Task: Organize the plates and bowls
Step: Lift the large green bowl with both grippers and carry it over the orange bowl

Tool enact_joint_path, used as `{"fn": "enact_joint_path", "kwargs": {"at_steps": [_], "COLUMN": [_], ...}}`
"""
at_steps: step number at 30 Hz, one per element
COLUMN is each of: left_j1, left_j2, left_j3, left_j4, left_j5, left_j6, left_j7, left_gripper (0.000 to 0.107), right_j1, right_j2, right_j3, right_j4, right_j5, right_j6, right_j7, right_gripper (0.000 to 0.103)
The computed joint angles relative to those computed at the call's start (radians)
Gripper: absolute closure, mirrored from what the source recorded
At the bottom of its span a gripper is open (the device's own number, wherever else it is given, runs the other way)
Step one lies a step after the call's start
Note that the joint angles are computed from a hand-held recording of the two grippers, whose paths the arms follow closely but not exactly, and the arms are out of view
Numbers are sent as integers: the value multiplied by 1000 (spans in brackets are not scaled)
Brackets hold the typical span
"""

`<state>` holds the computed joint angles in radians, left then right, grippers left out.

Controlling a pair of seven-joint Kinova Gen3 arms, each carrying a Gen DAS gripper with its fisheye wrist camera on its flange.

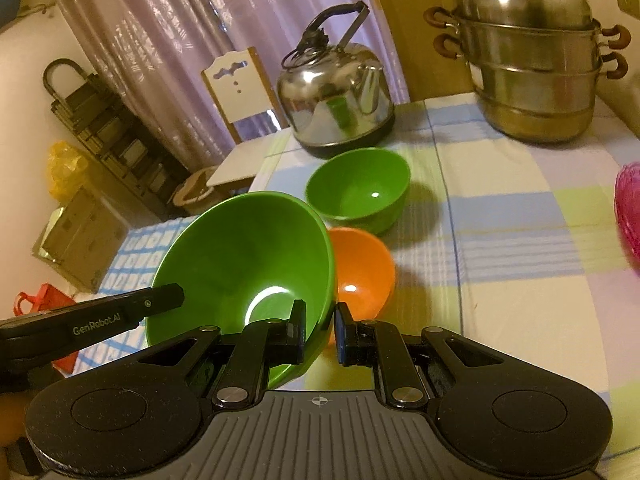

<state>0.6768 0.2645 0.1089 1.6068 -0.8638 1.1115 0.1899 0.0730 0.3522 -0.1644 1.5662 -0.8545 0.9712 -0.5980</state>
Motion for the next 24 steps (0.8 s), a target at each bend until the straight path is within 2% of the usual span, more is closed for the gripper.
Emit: {"fn": "enact_joint_path", "kwargs": {"at_steps": [15, 24], "left_j1": [-97, -104], "left_j2": [77, 108], "left_j3": [-63, -109], "left_j4": [-32, -3], "left_j5": [85, 130], "left_j6": [-159, -232], "left_j7": [-170, -185], "left_gripper": [101, 101], "right_j1": [-54, -72], "right_j2": [137, 205], "right_j3": [-22, -49], "right_j4": [-152, -191], "right_j5": [140, 220], "right_j6": [-48, -75], "right_j7": [-146, -198], "right_gripper": [89, 90]}}
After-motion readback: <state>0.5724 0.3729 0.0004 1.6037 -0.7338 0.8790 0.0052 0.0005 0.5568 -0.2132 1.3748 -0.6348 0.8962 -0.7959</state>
